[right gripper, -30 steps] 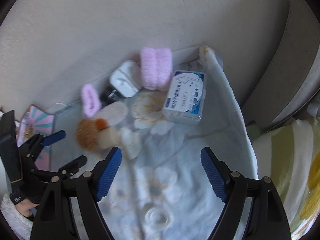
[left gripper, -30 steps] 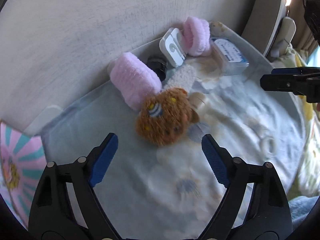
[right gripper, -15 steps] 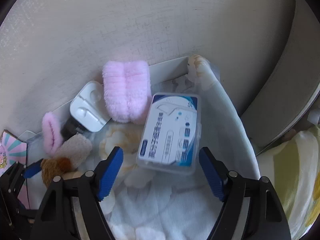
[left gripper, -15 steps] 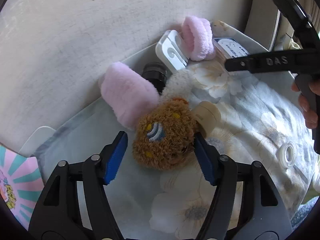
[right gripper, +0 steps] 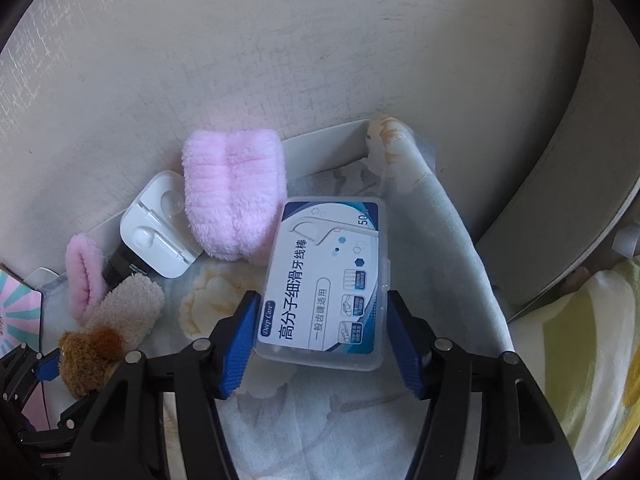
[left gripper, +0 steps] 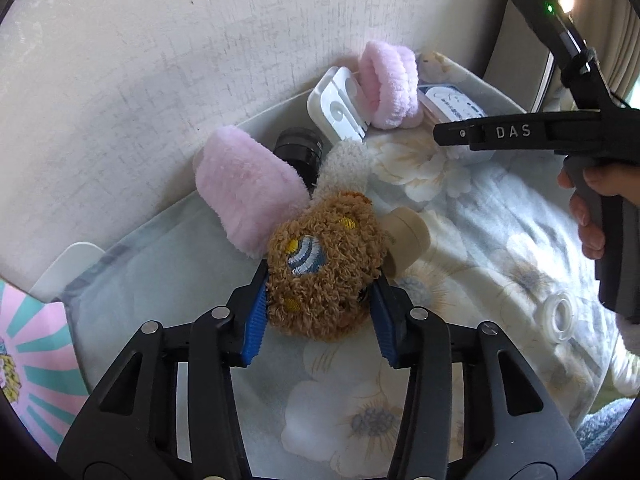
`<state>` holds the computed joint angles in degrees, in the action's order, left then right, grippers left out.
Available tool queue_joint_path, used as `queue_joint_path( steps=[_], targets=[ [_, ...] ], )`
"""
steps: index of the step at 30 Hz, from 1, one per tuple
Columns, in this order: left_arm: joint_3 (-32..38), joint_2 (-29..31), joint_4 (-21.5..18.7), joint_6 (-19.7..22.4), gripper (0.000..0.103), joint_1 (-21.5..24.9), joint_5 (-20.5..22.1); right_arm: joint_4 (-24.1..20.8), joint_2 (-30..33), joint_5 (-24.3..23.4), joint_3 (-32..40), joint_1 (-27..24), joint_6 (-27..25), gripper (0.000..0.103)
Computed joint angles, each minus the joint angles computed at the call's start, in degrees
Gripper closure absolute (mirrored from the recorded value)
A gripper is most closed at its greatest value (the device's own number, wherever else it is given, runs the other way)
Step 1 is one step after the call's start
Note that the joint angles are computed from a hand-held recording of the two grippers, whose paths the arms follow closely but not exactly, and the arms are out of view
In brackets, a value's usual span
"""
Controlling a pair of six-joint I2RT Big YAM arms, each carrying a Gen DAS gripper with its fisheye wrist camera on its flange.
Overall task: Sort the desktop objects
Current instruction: 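Grasp the brown teddy bear with the left tool while the right tool grasps the floss box, then carry teddy and floss box into the cardboard box and release both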
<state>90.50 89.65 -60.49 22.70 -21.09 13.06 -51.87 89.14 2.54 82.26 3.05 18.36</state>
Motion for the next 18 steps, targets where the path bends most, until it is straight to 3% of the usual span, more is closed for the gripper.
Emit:
queue_joint_path(
  steps=[11, 18],
  targets=[
    [0.6, -4.2, -2.1, -2.8, 0.062, 1.3, 3.0, -1.6, -7.4, -1.3, -2.5, -0.8, 0.5, 0.046],
    [6.7, -4.9, -8.4, -4.5, 0.062, 4.5, 5.3, -6.2, -10.9, -2.8, 0.0, -0.6, -1.2, 0.046]
  ],
)
